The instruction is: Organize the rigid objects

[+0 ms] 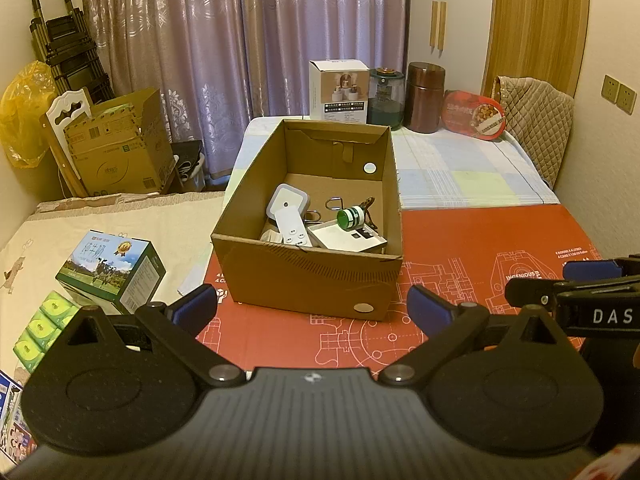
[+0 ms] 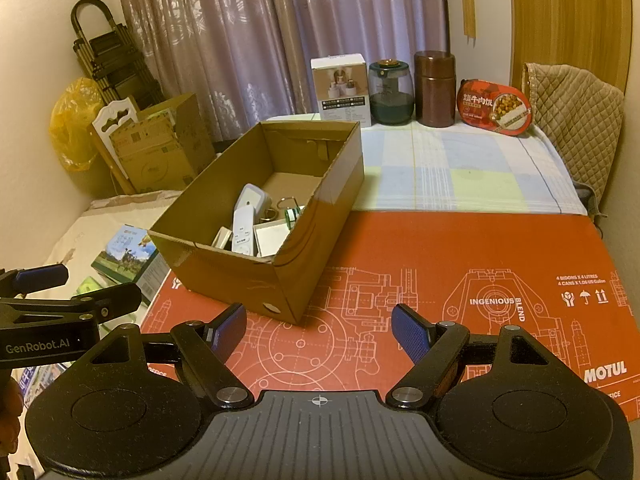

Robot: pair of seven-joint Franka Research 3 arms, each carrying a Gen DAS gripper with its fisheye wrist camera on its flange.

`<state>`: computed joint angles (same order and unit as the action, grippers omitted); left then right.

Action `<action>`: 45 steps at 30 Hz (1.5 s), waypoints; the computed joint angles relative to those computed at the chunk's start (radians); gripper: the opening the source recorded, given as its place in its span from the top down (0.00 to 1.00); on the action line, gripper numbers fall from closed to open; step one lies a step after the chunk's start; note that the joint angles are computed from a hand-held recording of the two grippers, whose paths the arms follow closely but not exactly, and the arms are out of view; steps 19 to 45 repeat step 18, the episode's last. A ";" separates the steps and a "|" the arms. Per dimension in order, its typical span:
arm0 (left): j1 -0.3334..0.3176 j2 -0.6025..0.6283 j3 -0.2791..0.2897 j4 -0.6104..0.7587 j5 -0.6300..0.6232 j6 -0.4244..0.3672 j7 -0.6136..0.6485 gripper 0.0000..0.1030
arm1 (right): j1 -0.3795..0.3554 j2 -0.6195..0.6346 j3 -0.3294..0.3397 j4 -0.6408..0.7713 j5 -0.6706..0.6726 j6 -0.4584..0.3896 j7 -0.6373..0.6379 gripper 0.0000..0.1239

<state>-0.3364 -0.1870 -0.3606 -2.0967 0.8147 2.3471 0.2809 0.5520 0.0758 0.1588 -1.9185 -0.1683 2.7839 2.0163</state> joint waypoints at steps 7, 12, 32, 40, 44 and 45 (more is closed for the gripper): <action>0.000 0.016 0.003 0.015 0.000 -0.001 0.004 0.03 | -0.002 0.003 -0.001 0.003 0.011 -0.002 -0.009 0.38; -0.001 0.025 0.009 0.019 0.000 0.006 0.003 0.03 | -0.001 0.003 -0.002 0.004 0.010 -0.004 -0.007 0.38; 0.003 0.015 0.009 0.000 0.011 0.032 -0.026 0.03 | -0.001 0.005 -0.003 0.005 0.009 -0.001 -0.008 0.38; 0.003 0.015 0.009 0.000 0.011 0.032 -0.026 0.03 | -0.001 0.005 -0.003 0.005 0.009 -0.001 -0.008 0.38; 0.003 0.015 0.009 0.000 0.011 0.032 -0.026 0.03 | -0.001 0.005 -0.003 0.005 0.009 -0.001 -0.008 0.38; 0.003 0.015 0.009 0.000 0.011 0.032 -0.026 0.03 | -0.001 0.005 -0.003 0.005 0.009 -0.001 -0.008 0.38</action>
